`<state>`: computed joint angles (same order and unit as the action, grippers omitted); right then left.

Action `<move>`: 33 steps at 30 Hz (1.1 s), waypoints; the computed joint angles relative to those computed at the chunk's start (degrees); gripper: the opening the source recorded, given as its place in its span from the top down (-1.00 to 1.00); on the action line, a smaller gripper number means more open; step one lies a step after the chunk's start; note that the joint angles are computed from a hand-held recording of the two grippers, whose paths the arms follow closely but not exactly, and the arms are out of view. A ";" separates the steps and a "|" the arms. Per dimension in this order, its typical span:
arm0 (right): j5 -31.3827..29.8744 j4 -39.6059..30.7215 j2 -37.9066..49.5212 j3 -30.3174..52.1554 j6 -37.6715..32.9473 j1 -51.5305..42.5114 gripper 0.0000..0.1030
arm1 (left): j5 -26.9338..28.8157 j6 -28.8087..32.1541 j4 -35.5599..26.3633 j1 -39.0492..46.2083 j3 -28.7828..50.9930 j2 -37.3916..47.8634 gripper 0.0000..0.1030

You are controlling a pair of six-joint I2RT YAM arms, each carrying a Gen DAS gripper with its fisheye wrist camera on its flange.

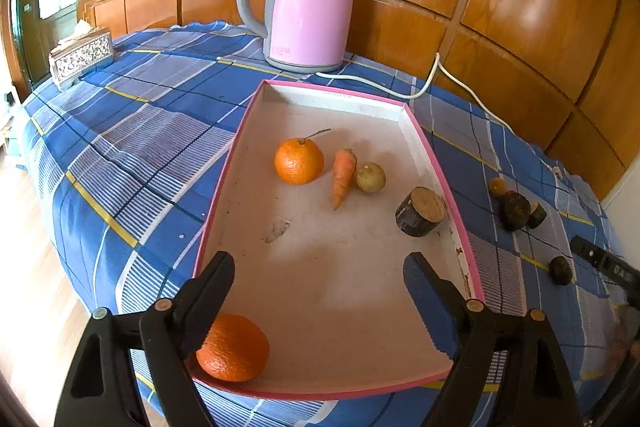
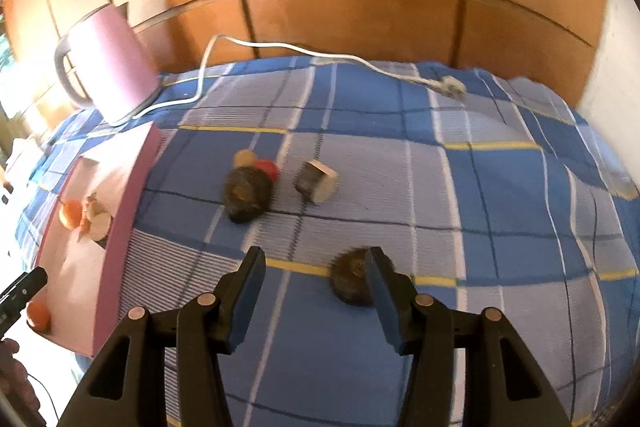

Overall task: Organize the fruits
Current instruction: 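Reach the right gripper to the dark round fruit and grasp it, then carry the dark fruit with the right gripper into the tray and release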

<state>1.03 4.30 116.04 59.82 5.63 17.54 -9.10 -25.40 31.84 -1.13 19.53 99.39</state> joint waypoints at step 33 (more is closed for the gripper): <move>2.33 -2.09 5.82 2.82 -4.69 -2.21 0.10 | -1.47 -1.46 -2.65 0.52 -0.73 -2.66 -0.73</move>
